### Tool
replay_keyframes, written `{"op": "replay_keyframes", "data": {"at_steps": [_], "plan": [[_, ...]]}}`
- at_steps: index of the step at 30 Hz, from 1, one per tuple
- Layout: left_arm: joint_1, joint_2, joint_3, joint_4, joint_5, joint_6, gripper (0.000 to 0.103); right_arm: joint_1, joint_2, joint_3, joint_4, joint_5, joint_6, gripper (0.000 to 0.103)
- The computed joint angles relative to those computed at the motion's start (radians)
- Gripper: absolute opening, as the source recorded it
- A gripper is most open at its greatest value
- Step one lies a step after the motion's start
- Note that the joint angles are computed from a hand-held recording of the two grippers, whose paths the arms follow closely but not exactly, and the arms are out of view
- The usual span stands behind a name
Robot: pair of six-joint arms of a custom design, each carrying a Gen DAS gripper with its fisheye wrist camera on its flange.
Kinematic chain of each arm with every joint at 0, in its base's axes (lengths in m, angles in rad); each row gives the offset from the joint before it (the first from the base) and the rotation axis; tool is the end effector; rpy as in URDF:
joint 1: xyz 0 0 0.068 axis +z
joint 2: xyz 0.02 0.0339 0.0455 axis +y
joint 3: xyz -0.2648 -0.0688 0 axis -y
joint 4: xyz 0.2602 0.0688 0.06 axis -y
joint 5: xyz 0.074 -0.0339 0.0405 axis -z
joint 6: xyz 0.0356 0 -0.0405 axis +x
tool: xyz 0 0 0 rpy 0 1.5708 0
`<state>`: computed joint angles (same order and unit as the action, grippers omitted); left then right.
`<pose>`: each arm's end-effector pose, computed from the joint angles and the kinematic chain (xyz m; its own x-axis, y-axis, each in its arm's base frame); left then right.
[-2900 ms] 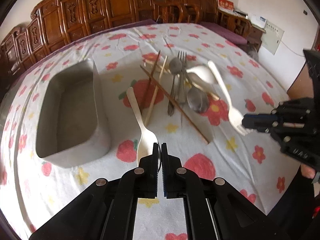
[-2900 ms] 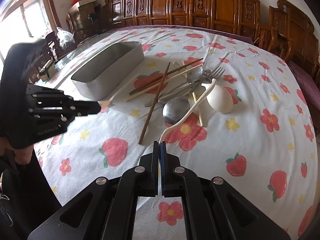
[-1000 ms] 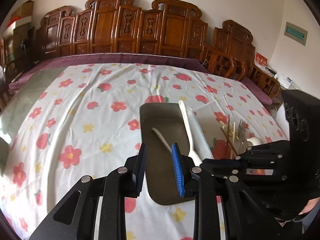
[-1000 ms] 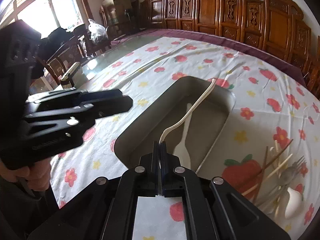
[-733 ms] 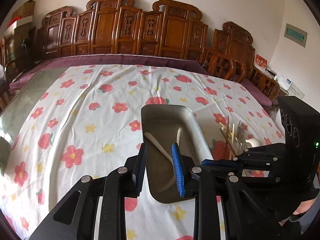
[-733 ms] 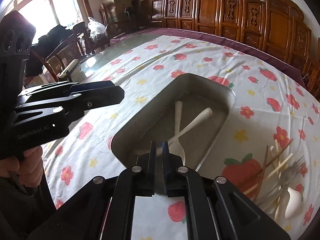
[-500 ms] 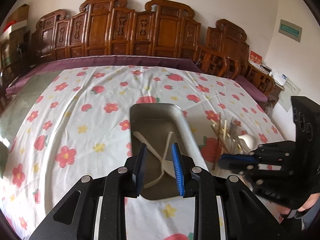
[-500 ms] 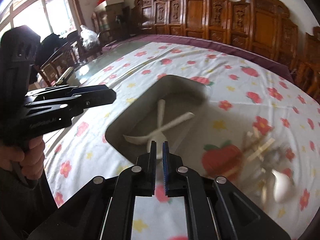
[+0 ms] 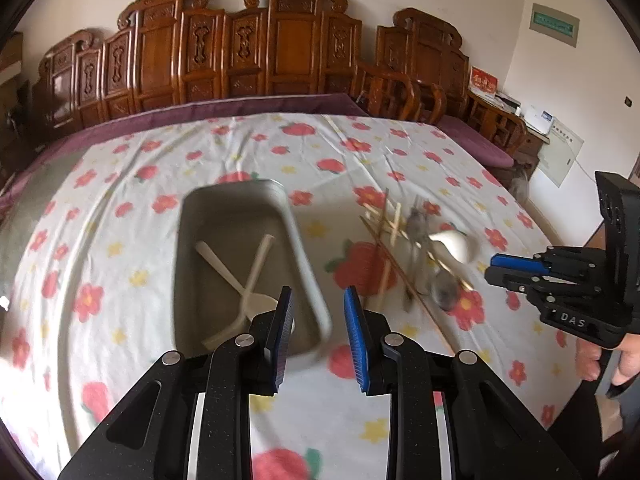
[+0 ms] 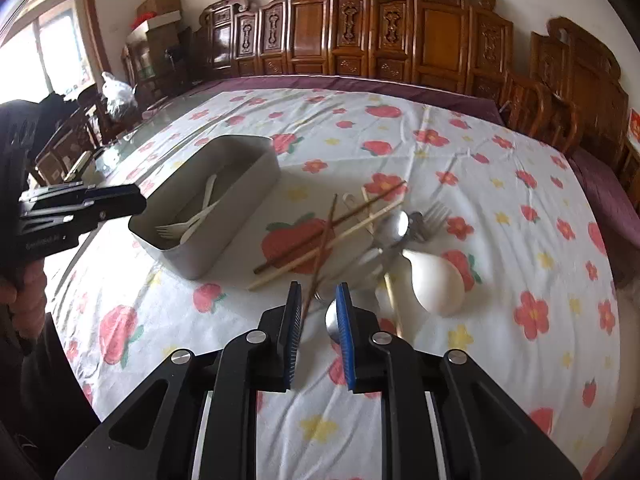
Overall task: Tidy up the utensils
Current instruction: 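Grasp a dark wooden chopstick upright with the right gripper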
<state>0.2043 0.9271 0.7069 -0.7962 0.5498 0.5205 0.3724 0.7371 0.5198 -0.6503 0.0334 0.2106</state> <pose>0.1830 0.0189 0.2383 -0.6744 0.2933 -0.6776 0.4976 0.8585 -0.1236 0.1512 0.0578 0.2104 -0.7666 -0.0752 -0.6377 -0.1874 0.9761 0.1103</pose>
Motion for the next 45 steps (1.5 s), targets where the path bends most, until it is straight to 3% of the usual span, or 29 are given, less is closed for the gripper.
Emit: {"op": "replay_keyframes", "data": {"at_steps": [3,17,23,26,29,38,45], "plan": [[-0.037,-0.033,-0.022,-0.012,-0.025,-0.024,0.025,0.032,-0.005,-0.028,0.015,0.010,0.021,0.031],[-0.080,-0.154,-0.076,-0.099,-0.101,-0.026,0.025,0.201,0.286,-0.070,0.211,0.084,0.142,0.030],[-0.114,-0.172,-0.093,-0.102,-0.134,-0.051,0.025,0.206,0.354,-0.067,0.220,0.130,0.145,0.019],[-0.151,-0.166,-0.102,-0.088,-0.159,-0.080,0.025,0.194,0.353,-0.071,0.217,0.135,0.139,0.006],[-0.186,-0.167,-0.113,-0.074,-0.183,-0.107,0.025,0.144,0.311,-0.082,0.200,0.075,0.126,0.006],[-0.354,-0.138,-0.129,0.007,-0.271,-0.220,0.025,0.047,0.018,-0.082,-0.008,0.048,0.034,0.005],[-0.501,-0.001,-0.114,0.117,-0.361,-0.292,0.025,-0.072,-0.136,-0.081,-0.119,-0.033,-0.041,0.006]]}}
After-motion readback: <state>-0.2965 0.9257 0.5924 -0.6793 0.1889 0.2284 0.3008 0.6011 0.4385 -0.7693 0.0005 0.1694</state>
